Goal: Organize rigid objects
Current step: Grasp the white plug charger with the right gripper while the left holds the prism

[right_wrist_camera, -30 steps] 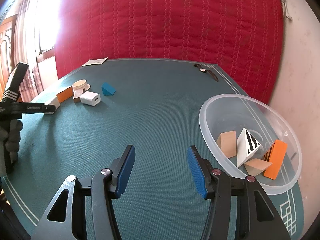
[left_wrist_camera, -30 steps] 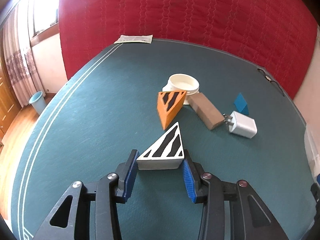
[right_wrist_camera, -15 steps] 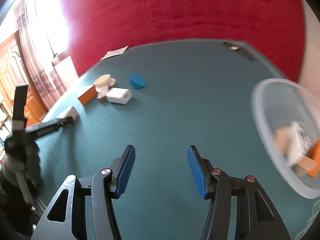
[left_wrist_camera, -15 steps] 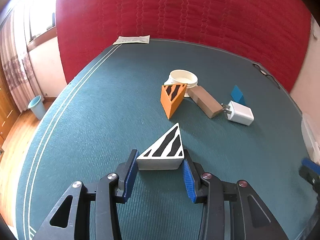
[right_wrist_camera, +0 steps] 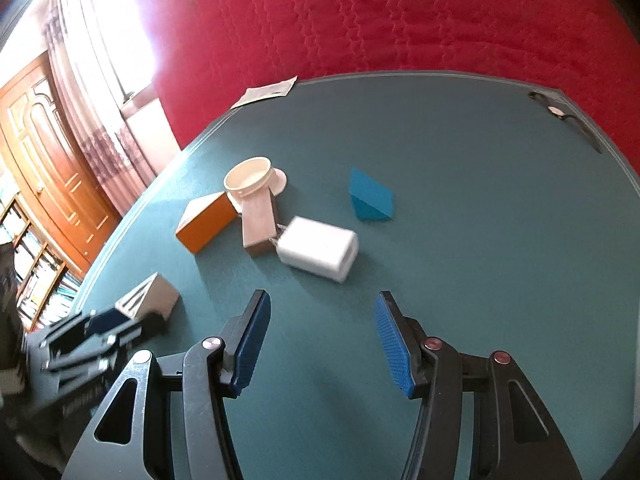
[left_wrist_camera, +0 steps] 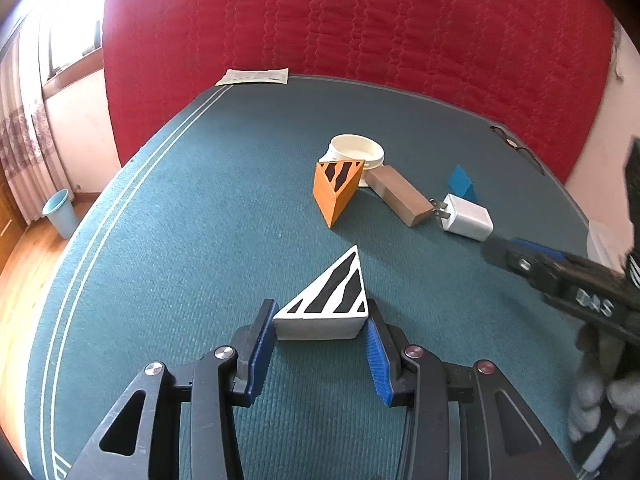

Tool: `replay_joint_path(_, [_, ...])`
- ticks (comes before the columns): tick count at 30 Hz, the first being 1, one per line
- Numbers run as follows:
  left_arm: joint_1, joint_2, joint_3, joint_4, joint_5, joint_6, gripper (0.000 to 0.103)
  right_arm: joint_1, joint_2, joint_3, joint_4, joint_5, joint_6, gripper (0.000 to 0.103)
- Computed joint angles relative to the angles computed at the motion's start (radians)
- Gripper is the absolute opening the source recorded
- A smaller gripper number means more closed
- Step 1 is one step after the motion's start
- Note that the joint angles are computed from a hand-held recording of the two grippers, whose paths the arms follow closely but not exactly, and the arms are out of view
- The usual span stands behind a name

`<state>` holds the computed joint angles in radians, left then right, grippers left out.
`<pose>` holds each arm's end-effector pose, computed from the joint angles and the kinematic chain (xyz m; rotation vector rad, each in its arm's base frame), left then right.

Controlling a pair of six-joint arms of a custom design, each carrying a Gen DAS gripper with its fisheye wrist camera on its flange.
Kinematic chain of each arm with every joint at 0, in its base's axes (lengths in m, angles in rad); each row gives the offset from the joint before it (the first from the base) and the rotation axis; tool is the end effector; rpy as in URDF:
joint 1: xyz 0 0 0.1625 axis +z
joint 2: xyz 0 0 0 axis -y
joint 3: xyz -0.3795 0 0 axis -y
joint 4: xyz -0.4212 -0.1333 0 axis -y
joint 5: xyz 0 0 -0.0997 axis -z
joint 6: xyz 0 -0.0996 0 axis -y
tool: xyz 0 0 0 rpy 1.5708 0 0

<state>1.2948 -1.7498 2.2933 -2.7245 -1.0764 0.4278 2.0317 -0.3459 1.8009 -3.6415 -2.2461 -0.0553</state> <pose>0.0579 -0.4580 0.3034 0.6784 2.4267 -0.7407 0.3002 -0.4449 -0.1331 0.3603 -2.4348 0.9348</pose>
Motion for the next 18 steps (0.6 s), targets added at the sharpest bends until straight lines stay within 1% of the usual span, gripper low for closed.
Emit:
replay_joint_path(7, [0.006,-0.005,0.003,0.002,-0.015,0.004,0.044,-0.008,0.054,-0.117,0.043,-0.023,-0.024,0.056])
replay_joint_path(10, [0.004,-0.004,0.004,-0.001,-0.014,0.005,0.044,-0.02,0.065,-0.145,0.065,-0.024,-0.01,0.056])
replay_joint_path(16, [0.007,-0.005,0.005,-0.003,-0.018,0.006,0.045,-0.018,0.075,-0.161,0.061,-0.033,-0.028,0.055])
replay_joint_path(18, [0.007,-0.003,0.004,-0.004,-0.018,0.008,0.046,-0.018,0.077,-0.161,0.054,-0.034,-0.035,0.051])
